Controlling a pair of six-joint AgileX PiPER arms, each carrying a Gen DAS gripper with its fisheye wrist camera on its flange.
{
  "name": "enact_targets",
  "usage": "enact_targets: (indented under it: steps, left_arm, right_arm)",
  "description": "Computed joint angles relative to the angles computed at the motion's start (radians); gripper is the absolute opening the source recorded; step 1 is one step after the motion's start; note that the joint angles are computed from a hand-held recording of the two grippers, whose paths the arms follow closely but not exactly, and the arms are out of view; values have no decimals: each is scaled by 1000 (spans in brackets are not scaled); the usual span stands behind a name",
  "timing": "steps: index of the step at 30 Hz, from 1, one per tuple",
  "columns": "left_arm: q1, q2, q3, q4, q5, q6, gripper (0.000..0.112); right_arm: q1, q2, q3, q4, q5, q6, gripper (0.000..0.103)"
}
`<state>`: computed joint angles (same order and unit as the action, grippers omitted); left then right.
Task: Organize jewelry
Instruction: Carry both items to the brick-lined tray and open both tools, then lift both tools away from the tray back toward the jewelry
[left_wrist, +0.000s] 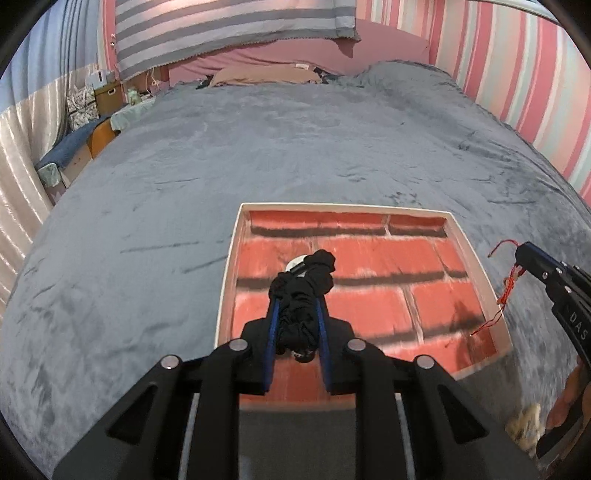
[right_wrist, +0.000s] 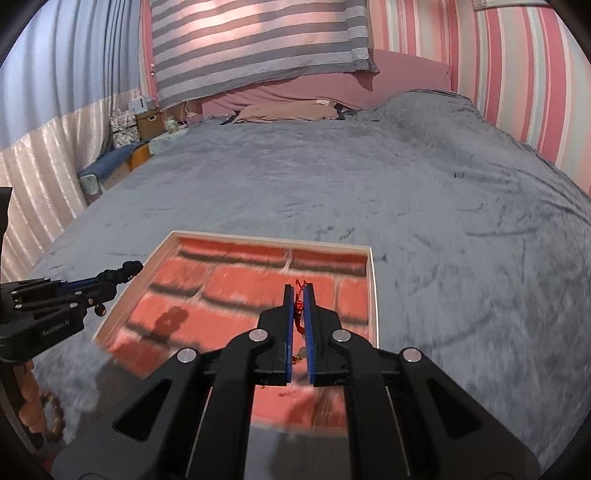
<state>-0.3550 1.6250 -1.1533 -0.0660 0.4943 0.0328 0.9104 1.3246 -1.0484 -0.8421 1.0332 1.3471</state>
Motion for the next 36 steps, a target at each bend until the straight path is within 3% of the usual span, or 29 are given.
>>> enact_targets:
  steps: [5, 15, 24, 31, 32, 33, 34, 35, 36]
  left_arm:
    - [-19, 210, -203, 78, 28, -68, 20]
    - [-37, 545, -570, 130, 156, -122, 20]
    - [-23, 661, -757, 85, 276, -93, 22]
    - [-32, 676, -780, 108, 300, -113, 28]
    - [-37, 672, -773, 123, 299, -125, 32]
    - [-39, 668, -766, 128, 298, -129, 33]
    - [-39, 662, -758, 125, 297, -128, 34]
    - [-41, 648, -738, 123, 291, -128, 37]
    - [-42, 637, -724, 126, 285, -131, 41]
  right_arm:
    - [-215, 127, -64, 50, -153, -146, 6]
    - [-450, 362, -209, 207, -281, -366, 6]
    - [-537, 478, -286, 417, -264, -536, 6]
    - [-554, 506, -290, 491, -259, -592, 7]
    - [-560, 501, -286, 504, -266, -602, 11]
    - [-567, 490, -276, 529, -277, -618, 27]
    - [-575, 470, -258, 554, -295, -635, 36]
    - [-576, 454, -245, 554, -308, -638, 44]
    - [-572, 436, -234, 540, -309, -632, 44]
